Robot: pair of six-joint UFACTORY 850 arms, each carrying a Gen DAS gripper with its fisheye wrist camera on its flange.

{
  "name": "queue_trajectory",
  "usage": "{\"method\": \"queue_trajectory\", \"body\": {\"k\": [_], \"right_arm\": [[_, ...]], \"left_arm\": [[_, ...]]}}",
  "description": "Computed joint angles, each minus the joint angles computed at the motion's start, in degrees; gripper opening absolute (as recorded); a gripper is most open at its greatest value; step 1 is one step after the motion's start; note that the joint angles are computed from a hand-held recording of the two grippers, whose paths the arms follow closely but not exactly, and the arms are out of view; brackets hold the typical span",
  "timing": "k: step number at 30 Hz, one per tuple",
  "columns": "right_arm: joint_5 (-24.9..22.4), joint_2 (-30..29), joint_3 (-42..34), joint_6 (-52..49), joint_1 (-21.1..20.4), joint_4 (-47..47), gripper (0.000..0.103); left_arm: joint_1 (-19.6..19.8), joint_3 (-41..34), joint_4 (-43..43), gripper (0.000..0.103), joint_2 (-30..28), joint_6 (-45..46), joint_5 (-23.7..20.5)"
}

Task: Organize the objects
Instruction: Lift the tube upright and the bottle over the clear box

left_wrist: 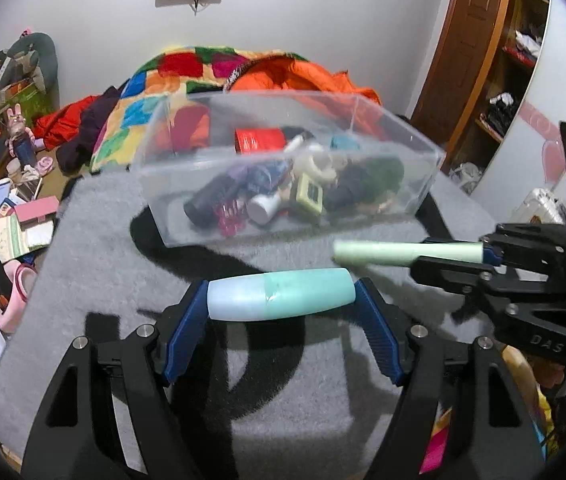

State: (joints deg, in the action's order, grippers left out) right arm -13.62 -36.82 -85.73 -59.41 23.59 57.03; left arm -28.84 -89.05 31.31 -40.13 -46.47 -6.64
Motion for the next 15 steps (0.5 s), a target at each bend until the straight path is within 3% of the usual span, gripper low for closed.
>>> {"method": "queue_trajectory", "body": {"k": [3, 7, 15], "right_arm": [[0.49, 1.56, 1.04, -8.52, -0.42, 9.76, 0.014], [1.35, 2.83, 1.64, -18.42, -0.77, 21.04, 0.014], [1.88, 2.24, -1.11, -24.78, -1.61, 30.01, 0.014]], "left_arm": [[-0.2, -0.25, 14.12, 0.073, 0.59, -14.04, -0.28], [-0.18, -1.05, 23.95, 0.073, 0.94, -23.7, -0.36], [0.23, -4.49, 32.71, 0.073, 0.31, -31.9, -0.87]]}}
